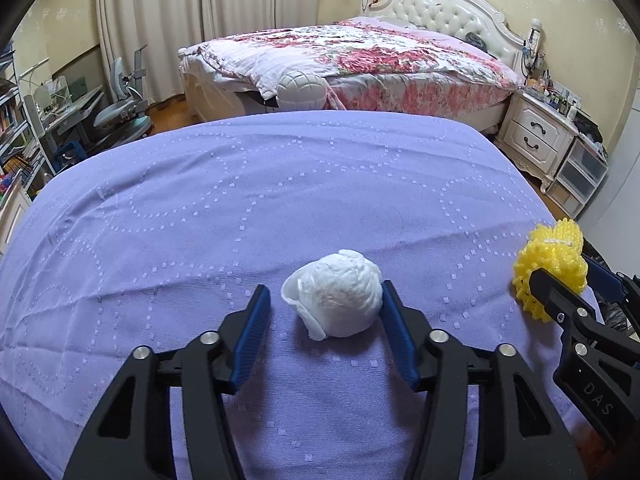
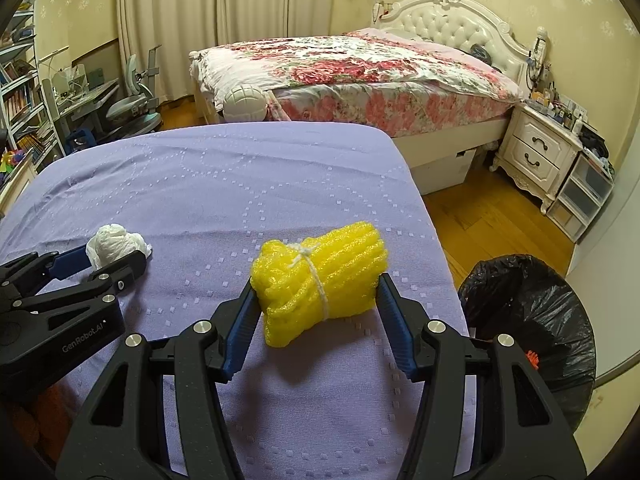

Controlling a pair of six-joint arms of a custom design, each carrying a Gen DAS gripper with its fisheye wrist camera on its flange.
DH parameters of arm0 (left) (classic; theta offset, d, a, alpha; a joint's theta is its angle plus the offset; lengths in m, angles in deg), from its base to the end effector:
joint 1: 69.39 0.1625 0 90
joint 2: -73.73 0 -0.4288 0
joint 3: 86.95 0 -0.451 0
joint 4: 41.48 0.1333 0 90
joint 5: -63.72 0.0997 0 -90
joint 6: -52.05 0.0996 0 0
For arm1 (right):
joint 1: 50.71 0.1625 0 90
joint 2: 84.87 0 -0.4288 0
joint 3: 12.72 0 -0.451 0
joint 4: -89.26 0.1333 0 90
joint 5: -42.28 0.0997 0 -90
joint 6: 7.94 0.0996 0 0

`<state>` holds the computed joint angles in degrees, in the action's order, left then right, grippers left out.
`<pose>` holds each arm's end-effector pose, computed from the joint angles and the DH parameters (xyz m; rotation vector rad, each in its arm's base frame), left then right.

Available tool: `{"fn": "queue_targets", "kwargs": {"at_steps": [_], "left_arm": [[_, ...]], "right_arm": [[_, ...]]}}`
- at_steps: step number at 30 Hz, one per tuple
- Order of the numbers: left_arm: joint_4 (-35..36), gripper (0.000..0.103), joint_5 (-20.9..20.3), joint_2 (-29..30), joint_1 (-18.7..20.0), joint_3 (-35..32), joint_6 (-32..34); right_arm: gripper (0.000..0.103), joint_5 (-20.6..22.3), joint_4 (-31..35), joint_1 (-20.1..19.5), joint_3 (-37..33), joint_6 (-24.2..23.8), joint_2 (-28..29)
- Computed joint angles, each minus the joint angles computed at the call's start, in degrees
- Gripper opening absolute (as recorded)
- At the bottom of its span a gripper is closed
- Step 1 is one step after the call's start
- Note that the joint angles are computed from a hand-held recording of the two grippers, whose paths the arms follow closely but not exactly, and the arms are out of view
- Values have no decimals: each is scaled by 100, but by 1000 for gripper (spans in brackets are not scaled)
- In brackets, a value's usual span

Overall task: Collect trash
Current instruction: 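Grasp the white crumpled tissue with the left tool while the right tool holds the mesh, then carry the yellow mesh bundle and white tissue over the trash bin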

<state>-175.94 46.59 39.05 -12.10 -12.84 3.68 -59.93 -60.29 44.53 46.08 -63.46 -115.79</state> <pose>-0.2416 -0.7990 0.0996 -0.3379 1.9797 -1.0301 0.1942 -0.8885 0.1414 1.2770 -2.3380 0.5627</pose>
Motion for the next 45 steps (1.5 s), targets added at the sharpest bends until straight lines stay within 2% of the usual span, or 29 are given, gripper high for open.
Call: {"fn": "queue_targets", "kwargs": {"at_steps": [3,9,18,28,37,45], "left_arm": [[-48,40,-51,13,-4,-4,112],[-120,33,-32,20,-22,5,166],[-412,32,101,-12,-118,159,280],[-810,32,215,-15,-323,392,416],[-1612,32,231,157,-537,426,1000],[-2317,32,160,500,-683,124,1852]], "right_arm": [[56,-11,-3,1,-6,-12,4],[56,-22,-119,-7,75,-50,-22],[55,66,-230,-9,397,-70,-240],[55,293,-462,-67,1059,-170,-767],[55,499,-662,-184,1494,-225,-1212],[55,545,-799,-342,1578,-151,-1425]]}}
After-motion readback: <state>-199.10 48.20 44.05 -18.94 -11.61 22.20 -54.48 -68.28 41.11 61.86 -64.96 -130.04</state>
